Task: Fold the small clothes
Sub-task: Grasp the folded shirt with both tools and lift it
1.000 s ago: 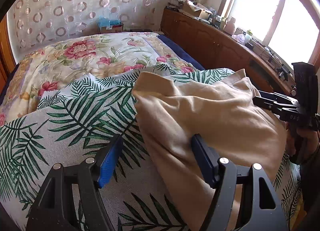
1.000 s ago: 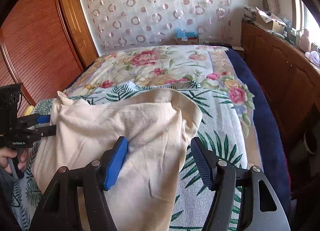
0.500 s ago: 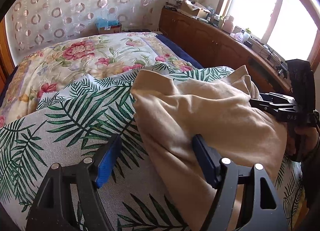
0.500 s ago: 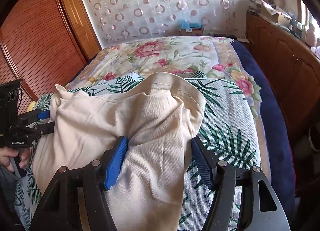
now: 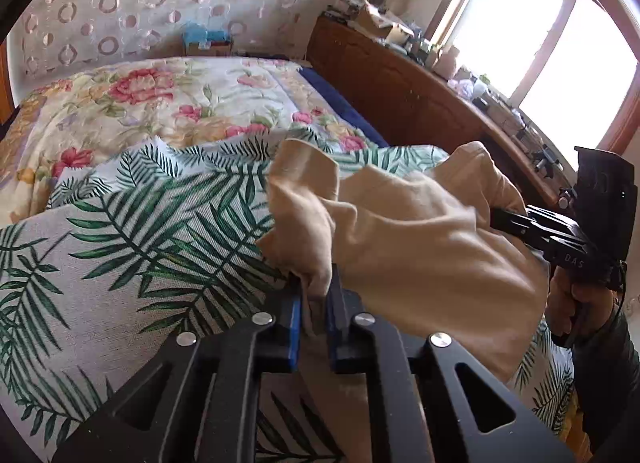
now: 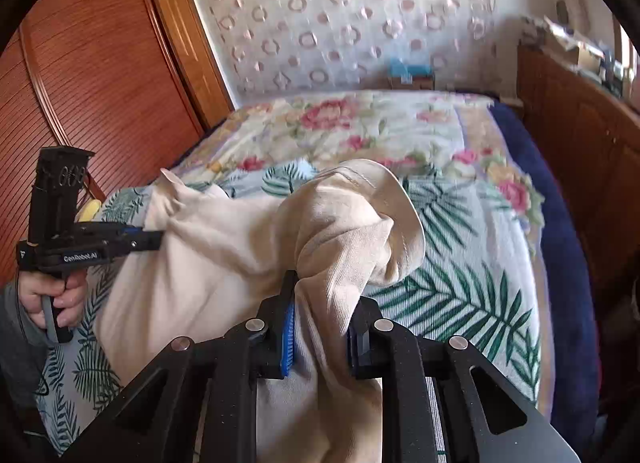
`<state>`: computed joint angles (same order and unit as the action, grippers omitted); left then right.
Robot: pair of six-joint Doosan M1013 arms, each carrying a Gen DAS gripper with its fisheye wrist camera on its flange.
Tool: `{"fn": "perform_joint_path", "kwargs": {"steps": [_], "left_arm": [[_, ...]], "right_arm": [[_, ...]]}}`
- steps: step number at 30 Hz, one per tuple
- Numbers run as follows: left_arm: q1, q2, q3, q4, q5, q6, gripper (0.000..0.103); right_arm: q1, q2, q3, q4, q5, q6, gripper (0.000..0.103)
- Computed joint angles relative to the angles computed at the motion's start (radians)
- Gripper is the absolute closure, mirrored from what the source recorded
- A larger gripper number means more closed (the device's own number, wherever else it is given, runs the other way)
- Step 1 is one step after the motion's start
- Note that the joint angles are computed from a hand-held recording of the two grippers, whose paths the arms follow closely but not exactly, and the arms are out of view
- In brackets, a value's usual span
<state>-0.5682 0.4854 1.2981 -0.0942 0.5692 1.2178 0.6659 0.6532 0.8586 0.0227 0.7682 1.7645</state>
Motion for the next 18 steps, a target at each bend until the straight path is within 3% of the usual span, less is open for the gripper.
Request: {"fn": "perform_joint_path", "kwargs": {"steps": [5, 9, 14, 18], "left_arm": [[-0.021, -0.082, 0.082, 0.113, -0.123, -0.101, 0.094], [-0.022, -0.152, 0.151, 0.220, -0.202, -0.220, 0.095], [-0.023, -0.238, 0.253, 0.608, -0.222, -0.604, 0.095], [-0.011, -0.307, 0.350, 0.886, -0.194, -0.923, 0.095]], "right_arm": [[0.023, -0.037, 0.035, -0.043, -0.100, -0.012, 0.084], [0.038, -0.038, 0.015, -0.006, -0.149, -0.089, 0.084], [0.056, 0.014, -0.084, 0.085, -0.150, -0.226, 0.084], [0.078, 0.114, -0.259, 0.158, -0.079, -0.344, 0.084]]}}
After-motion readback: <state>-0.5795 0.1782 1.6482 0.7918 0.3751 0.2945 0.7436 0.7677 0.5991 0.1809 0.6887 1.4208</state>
